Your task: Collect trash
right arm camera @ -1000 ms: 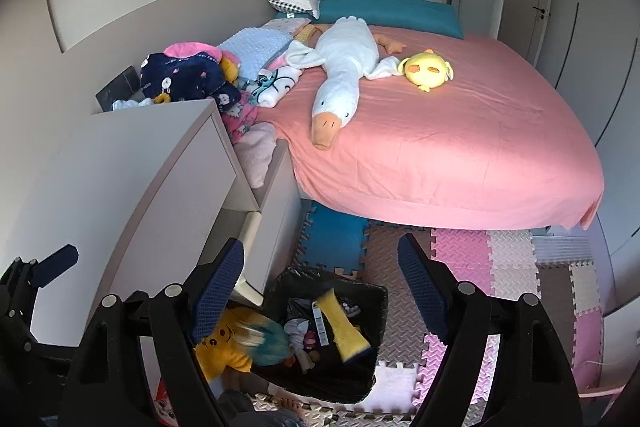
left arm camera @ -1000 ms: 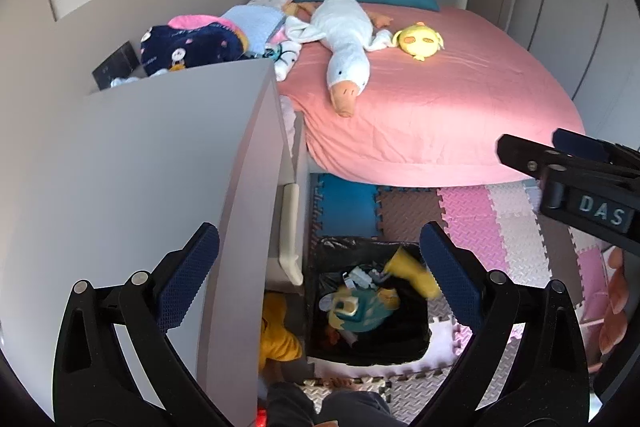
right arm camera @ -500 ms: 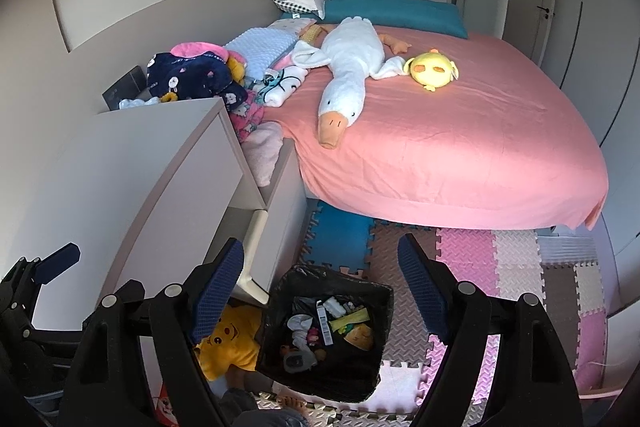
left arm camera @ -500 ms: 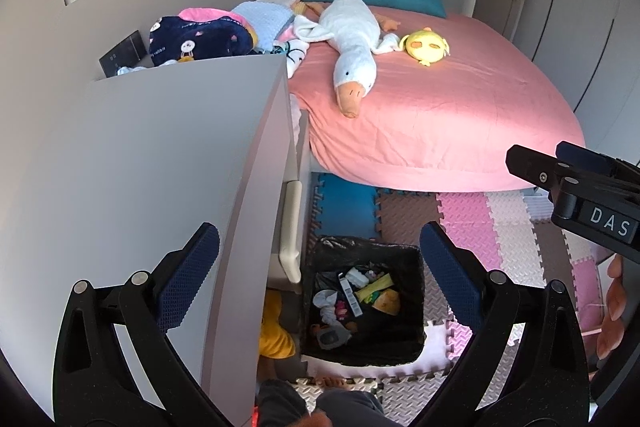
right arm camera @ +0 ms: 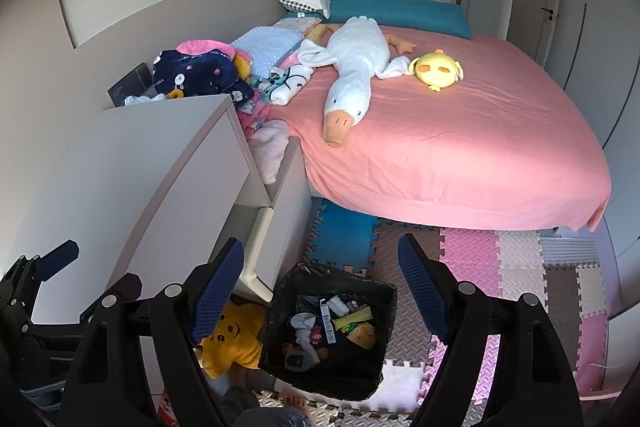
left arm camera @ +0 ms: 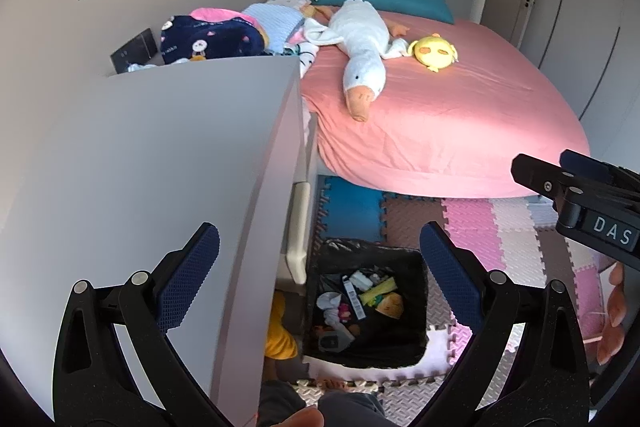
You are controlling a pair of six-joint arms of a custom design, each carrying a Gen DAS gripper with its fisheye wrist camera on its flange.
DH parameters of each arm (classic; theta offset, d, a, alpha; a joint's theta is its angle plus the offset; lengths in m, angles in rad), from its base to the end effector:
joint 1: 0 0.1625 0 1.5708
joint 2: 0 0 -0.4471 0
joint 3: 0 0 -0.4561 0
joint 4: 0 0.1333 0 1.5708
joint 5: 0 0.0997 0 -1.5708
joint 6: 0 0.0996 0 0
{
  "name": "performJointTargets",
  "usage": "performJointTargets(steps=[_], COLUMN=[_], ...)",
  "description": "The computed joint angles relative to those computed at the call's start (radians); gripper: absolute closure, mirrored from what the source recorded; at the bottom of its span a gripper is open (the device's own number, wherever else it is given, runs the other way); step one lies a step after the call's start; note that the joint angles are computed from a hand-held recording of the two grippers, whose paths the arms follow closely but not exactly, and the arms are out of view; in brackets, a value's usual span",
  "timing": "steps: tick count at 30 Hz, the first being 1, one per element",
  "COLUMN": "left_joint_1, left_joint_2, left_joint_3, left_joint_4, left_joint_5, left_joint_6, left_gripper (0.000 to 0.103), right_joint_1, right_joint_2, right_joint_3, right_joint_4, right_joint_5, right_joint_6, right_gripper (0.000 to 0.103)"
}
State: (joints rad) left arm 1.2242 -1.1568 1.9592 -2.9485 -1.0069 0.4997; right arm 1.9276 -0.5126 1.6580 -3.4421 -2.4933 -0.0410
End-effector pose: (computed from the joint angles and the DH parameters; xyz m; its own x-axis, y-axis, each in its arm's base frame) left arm -0.0373 -0.6524 0.2275 -0.6479 0.3901 -0.6543 0.6784 0.6861 -0.2627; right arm 0.2923 -0.6299 -0.0125 -0.7393 0.2559 0.6229 -0.2918 0.7119 -0.6388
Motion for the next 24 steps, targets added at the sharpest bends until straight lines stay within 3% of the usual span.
performJointTargets(steps=[24], left_joint_1=[0.0], left_joint_2=[0.0], left_joint_3=[0.003], left_joint_4=[-0.004], left_joint_5=[-0.002], left_joint_6=[-0.003], left_gripper=[0.007], right_joint_1=[0.005], right_joint_2=[0.015], right_joint_3=[-0.009], right_joint_4=[0.008], right_joint_5=[-0.008], right_joint_6=[0.017], right_gripper=[0.023])
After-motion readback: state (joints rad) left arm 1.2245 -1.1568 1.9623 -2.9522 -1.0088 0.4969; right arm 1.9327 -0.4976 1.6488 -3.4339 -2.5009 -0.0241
